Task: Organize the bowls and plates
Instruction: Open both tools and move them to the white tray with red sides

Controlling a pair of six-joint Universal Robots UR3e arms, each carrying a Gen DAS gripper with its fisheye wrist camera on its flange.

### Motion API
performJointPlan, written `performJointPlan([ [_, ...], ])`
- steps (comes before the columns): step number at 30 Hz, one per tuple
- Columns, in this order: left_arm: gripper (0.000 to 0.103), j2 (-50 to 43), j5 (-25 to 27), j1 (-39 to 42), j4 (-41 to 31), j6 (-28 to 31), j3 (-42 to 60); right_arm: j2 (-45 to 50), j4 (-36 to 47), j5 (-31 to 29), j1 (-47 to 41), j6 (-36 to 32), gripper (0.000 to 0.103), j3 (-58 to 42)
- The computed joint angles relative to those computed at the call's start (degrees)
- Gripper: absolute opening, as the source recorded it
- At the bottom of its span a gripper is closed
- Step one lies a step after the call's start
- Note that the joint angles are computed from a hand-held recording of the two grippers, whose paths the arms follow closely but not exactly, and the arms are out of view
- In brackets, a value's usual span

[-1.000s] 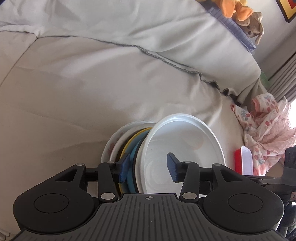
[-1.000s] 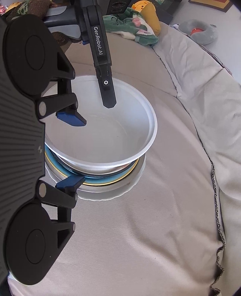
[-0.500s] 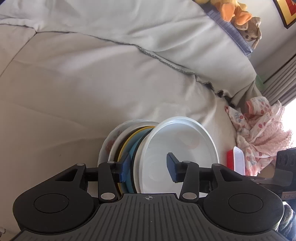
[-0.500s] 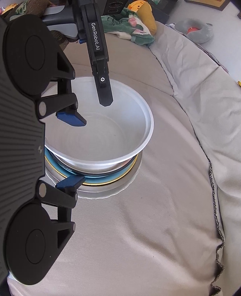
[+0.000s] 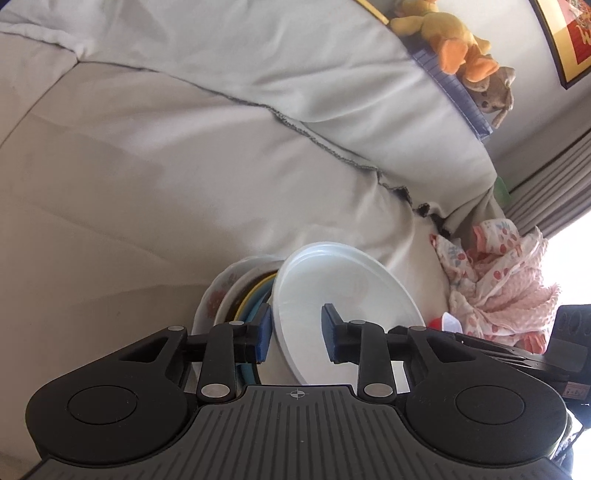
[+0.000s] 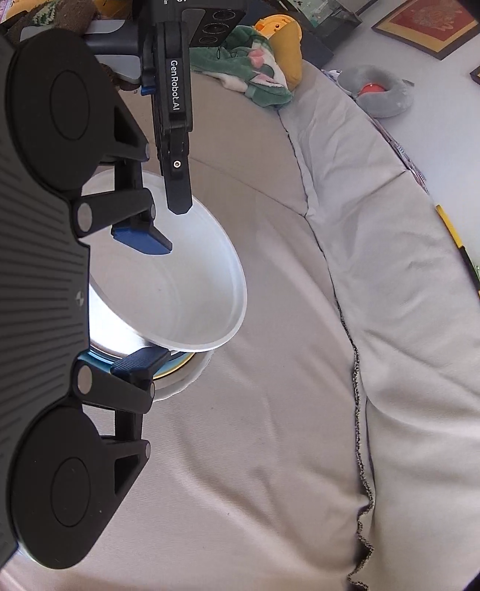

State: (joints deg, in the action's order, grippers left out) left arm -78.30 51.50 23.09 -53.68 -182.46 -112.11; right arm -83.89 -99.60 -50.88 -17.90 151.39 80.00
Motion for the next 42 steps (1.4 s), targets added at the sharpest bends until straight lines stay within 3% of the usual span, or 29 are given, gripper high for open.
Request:
performJointPlan([
  [9, 0.029, 2.7, -1.3, 1.5, 0.6, -1.2, -1.9, -0.8, -5.3, -2.9, 0.6, 1.0, 0.056, 4.3],
  [16, 0.028, 3.5, 3.1, -0.8, 4.9, -4.4, -2.0, -2.7, -5.8, -2.5, -1.1, 0.4, 0.055, 6.3],
  [24, 0.027, 6.3, 4.8, -5.0, 15.3, -10.4, -3.0, -7.1, -5.2, 1.4, -6.4, -2.8, 0.056, 10.1],
  [28, 0.027, -2.0, 9.4, -17.2, 27.8, -17.5, -0.3, -11.7, -6.9, 5.5, -13.7, -5.6, 0.055, 14.9],
  [32, 0.028, -15.5, 11.2, -30.2, 31.2, -17.4, 7.8, -19.6, -9.7, 9.7, -27.4, -10.5, 0.056, 23.9],
  [36, 0.028, -30.3, 13.2, -41.4, 31.2, -19.3, 18.6, -24.7, -21.8, 11.0, -43.3, -13.0, 0.056, 35.8],
  [42, 0.028, -50.5, 20.4, -51.6, 28.1, -26.5, 41.1, -10.3, -38.6, 7.6, -52.4, -10.3, 0.056, 38.2],
])
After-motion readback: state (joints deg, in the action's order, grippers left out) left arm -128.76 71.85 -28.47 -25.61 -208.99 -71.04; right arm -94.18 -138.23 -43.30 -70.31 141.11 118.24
